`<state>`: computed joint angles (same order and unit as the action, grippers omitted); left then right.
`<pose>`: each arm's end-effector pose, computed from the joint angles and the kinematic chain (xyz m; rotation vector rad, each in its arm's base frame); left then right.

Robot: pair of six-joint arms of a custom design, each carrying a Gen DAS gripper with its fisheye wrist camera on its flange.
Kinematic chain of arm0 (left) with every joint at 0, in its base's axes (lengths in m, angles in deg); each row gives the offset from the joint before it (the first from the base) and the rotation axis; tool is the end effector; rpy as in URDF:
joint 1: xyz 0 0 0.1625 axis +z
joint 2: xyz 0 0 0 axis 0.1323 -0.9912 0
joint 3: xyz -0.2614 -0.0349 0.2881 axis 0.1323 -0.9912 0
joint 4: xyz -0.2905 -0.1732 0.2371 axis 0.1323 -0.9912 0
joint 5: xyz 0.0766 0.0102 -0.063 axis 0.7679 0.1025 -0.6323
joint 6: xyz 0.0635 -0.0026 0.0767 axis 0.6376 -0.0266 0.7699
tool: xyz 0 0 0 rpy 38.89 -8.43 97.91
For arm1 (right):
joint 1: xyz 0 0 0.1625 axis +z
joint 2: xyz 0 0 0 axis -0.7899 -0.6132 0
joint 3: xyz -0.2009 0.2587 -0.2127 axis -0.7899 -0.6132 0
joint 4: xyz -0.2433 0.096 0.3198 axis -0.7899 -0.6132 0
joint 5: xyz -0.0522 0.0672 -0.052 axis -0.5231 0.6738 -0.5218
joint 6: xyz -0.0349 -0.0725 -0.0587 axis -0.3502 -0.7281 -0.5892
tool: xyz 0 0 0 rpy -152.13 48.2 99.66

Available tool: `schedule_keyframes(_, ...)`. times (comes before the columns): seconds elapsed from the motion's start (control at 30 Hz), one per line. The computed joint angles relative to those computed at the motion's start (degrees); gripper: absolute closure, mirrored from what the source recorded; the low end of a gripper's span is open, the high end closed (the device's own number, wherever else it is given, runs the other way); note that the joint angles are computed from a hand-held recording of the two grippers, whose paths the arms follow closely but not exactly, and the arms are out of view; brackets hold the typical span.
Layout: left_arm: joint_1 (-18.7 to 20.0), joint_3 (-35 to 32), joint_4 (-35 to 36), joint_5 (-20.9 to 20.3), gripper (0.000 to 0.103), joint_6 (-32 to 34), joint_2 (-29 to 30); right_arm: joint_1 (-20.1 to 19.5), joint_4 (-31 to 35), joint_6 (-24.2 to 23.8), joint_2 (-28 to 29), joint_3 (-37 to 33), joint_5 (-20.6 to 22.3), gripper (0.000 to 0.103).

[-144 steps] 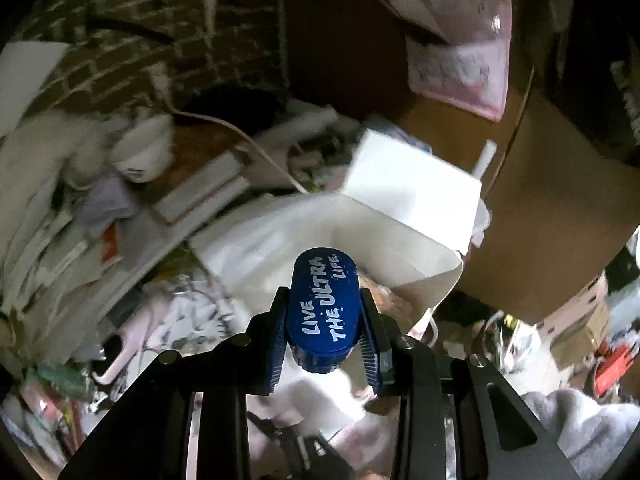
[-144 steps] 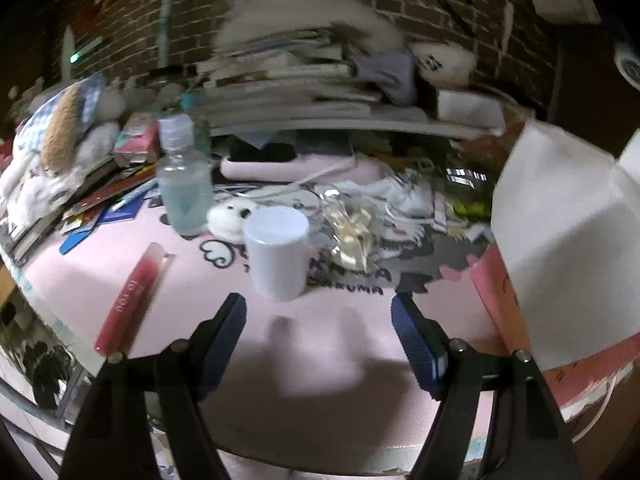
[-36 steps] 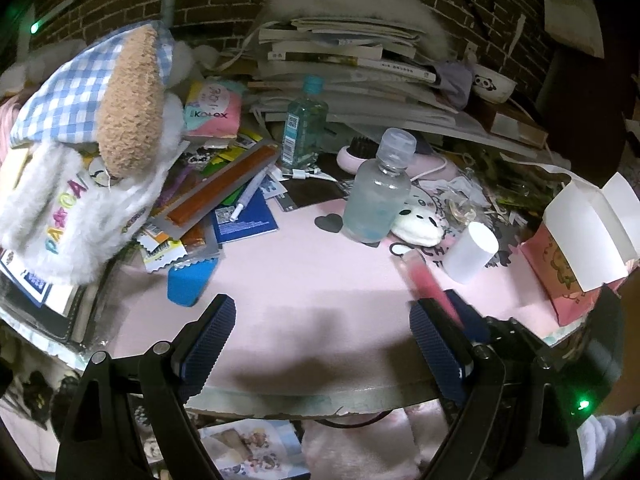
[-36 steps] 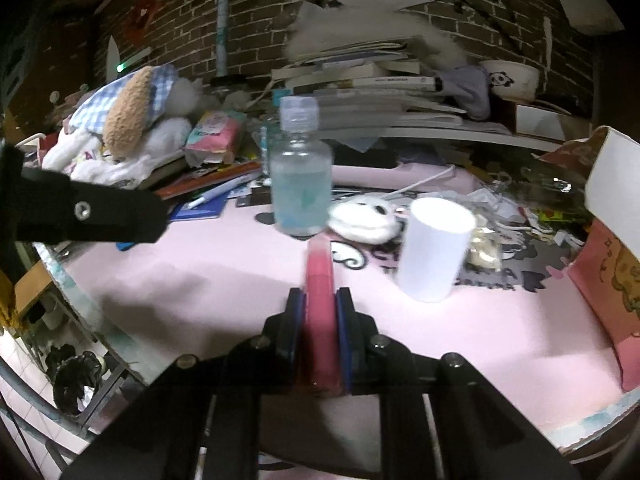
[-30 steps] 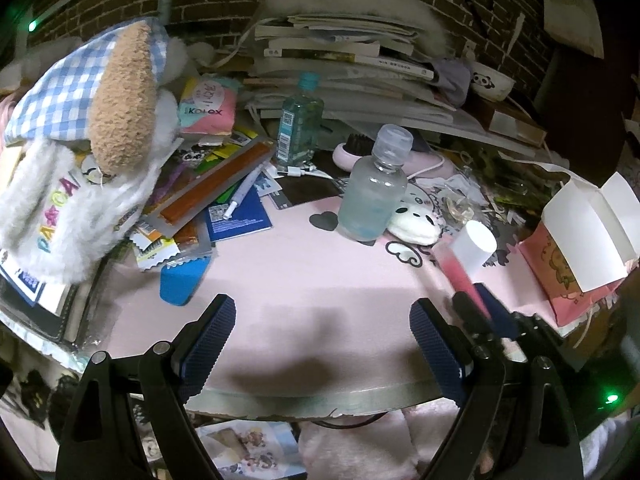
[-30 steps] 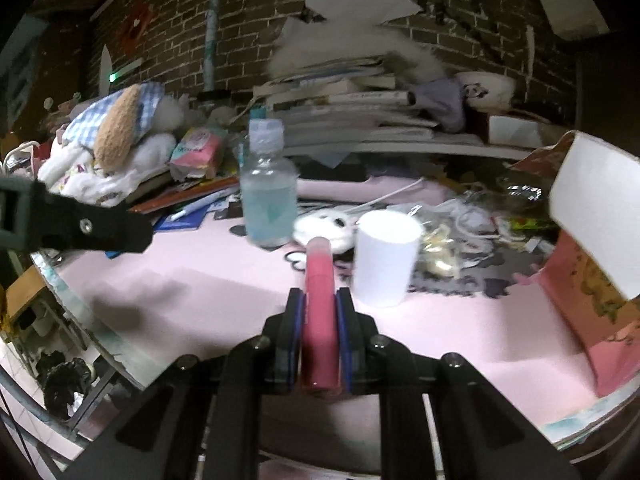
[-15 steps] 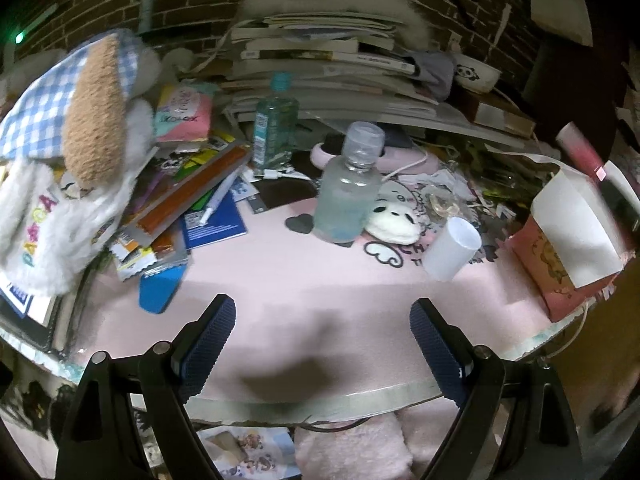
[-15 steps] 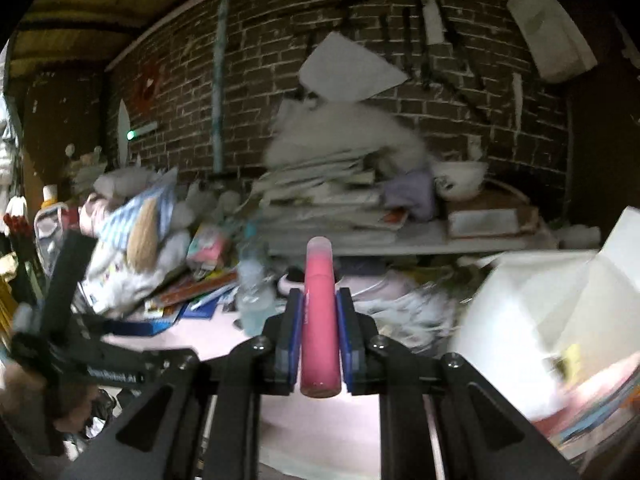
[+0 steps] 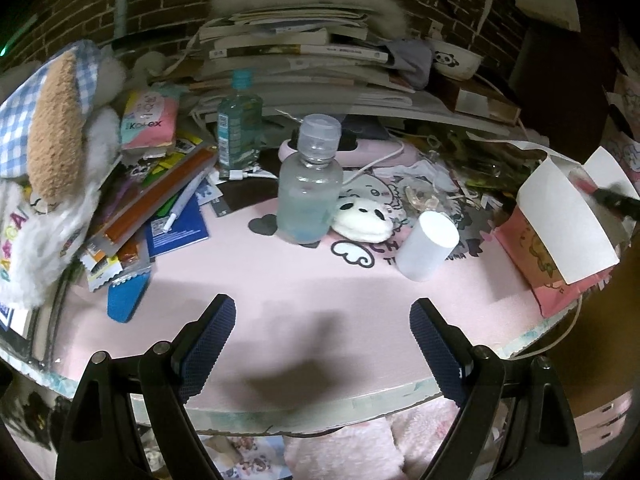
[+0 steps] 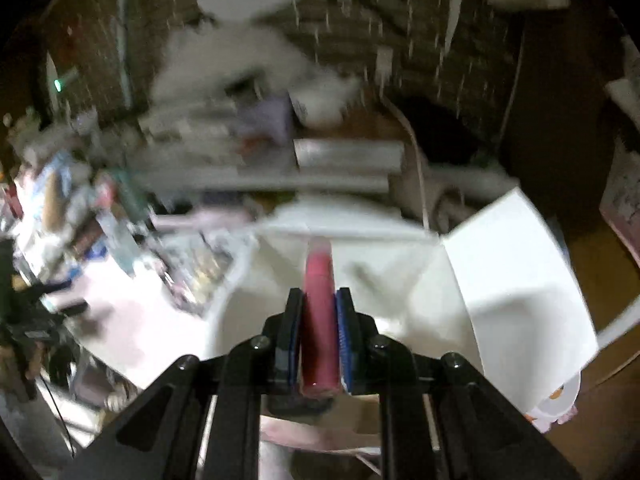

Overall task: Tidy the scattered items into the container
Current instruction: 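Carry the pink tube into the white box and open the right gripper, then grasp the clear water bottle by its neck with the left gripper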

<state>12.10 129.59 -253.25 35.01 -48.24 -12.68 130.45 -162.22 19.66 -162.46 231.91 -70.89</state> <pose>-0.2703 -0.3082 0.0346 0.6520 2.4952 -0.7565 0.0377 -0.2709 0.4096 0.3145 -2.1284 0.9076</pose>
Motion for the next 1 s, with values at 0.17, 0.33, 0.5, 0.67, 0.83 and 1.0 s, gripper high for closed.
schedule_keyframes(0.17, 0.04, -0.53, 0.67, -0.29, 0.016, 0.19, 0.33, -1.66, 7.50, 3.20, 5.29, -4.29, -6.35, 0.089)
schedule_keyframes(0.33, 0.47, -0.81, -1.01, -0.67, 0.016, 1.52, 1.39, -1.58, 14.55, 8.85, 9.06, -7.59, -10.24, 0.089)
schedule_keyframes(0.5, 1.42, -1.04, -4.74, -0.79, 0.016, 3.71, 3.08, -1.14, 16.83, 11.36, 11.29, -8.69, -13.32, 0.089)
schedule_keyframes(0.67, 3.33, -2.50, -6.51, 1.04, 0.016, 5.93, 4.99, -1.64, 15.59, 10.99, 12.31, -7.92, -14.66, 0.088)
schedule_keyframes(0.83, 6.57, -4.94, -8.21, 1.44, 0.016, 10.13, 6.77, 0.05, 11.76, 10.17, 11.77, -6.64, -16.28, 0.080)
schedule_keyframes(1.0, 10.07, -7.99, -9.92, 0.14, 0.031, 13.07, 8.61, 6.01, 0.14, 5.89, 7.65, -1.94, -13.34, 0.059)
